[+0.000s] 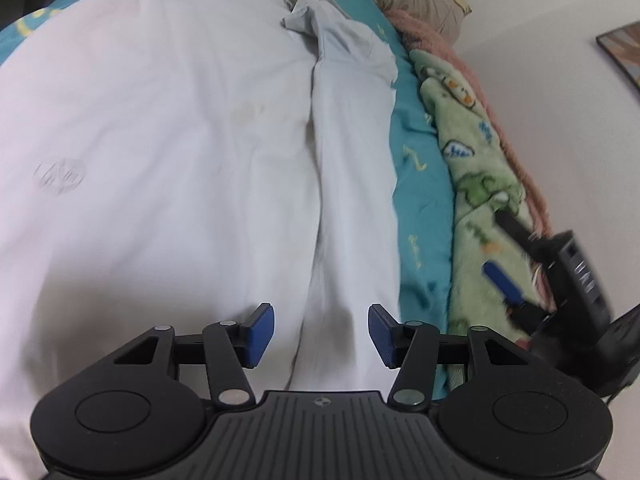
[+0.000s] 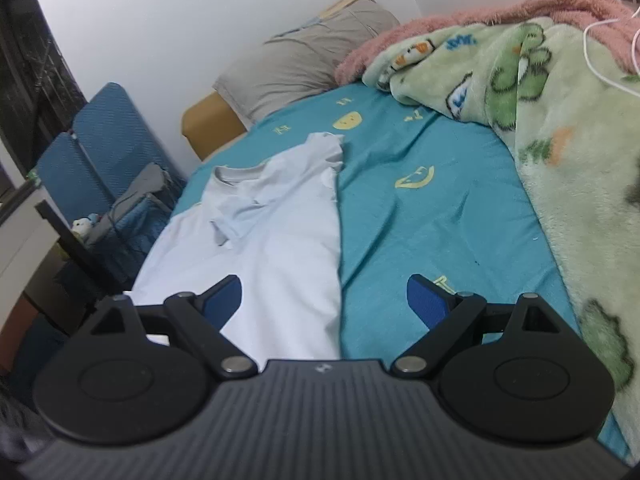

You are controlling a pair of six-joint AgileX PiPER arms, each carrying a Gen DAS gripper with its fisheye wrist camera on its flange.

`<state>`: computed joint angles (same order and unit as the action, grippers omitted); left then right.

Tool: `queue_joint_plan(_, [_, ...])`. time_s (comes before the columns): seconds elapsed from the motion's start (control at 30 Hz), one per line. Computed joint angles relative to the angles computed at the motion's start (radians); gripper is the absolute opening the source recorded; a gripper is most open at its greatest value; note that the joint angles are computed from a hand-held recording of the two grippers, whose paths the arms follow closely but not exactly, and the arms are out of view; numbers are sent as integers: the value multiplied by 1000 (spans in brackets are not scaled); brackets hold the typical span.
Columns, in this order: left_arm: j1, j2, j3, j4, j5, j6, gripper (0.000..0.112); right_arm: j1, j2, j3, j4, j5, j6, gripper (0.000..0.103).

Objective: Fold clothes

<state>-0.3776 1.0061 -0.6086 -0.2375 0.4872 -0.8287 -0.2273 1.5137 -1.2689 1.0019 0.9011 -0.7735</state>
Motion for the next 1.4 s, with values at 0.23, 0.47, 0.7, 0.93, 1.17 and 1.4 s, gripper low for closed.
queue_joint_plan(0.23, [-221,-101,90,218,13,-328,47,-122,-145,59,38,170,-27,91])
queue_joint_plan(0.47, [-415,-66,95,491,45,-633,42,-112,-210,84,-11,207,-25,91])
queue_joint_plan(0.7, [-426,-103,90,535,67,-671,6,-65,-250,110,-48,167,-41,91])
queue_joint_plan(0.93, [-638,-195,42,769,250,-947,3,-68,-274,122,-28,165,-75,91])
queue_joint_plan(1.17, [-805,-116,-32,785,484,-981,3,-60,-272,118,-10,170,-84,91])
queue_joint_plan(1.4, [-823,-9,-131,807,595,-883,21,-71,-291,126,3,161,-100,91])
